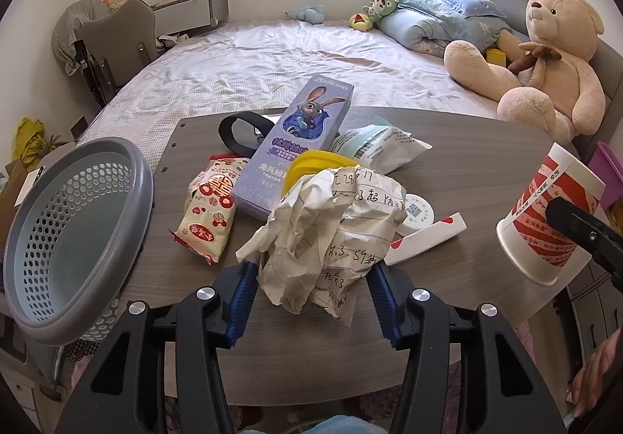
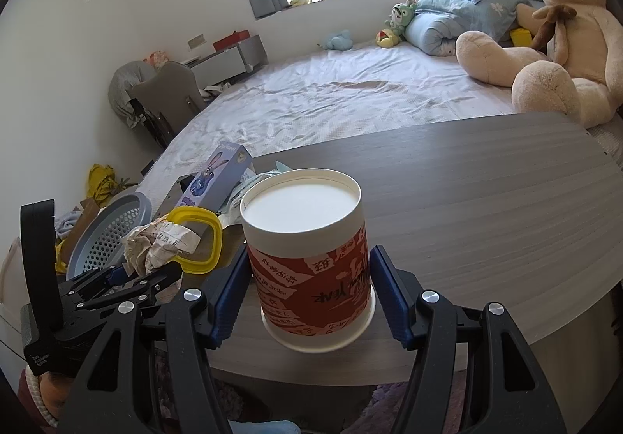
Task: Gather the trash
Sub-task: 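Grasp the crumpled paper with the left gripper and lift it, then carry the paper over the basket with the left gripper while the right drops the cup in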
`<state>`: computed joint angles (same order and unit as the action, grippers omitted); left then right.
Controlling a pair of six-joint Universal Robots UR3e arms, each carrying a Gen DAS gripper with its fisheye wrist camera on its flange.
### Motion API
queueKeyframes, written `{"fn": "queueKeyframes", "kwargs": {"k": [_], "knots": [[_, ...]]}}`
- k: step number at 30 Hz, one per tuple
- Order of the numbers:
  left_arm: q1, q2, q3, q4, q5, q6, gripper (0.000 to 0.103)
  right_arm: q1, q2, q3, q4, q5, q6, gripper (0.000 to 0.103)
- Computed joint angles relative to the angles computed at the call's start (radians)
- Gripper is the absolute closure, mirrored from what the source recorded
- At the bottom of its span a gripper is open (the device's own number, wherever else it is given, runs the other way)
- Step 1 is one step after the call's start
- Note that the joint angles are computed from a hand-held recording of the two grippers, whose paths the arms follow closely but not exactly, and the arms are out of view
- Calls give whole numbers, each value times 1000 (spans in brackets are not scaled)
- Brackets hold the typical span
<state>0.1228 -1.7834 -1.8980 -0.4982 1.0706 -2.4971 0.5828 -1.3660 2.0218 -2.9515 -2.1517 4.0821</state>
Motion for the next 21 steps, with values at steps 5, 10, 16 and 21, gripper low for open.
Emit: {"fn": "queueKeyframes", "kwargs": {"k": [5,10,16,21], "knots": [[83,48,16,-46,-59,3,52,12,38,-83,39,9,-28,43],[181,43,88,-56,-83,-25,52,14,128,-233,54,42,-99,43],[290,-54,233,-45,-49,-85,52,4,311,-547,93,126,-224,43],[341,-171,372,-64,0,-108,52,-2,518,-924,212,228,-311,43]]}}
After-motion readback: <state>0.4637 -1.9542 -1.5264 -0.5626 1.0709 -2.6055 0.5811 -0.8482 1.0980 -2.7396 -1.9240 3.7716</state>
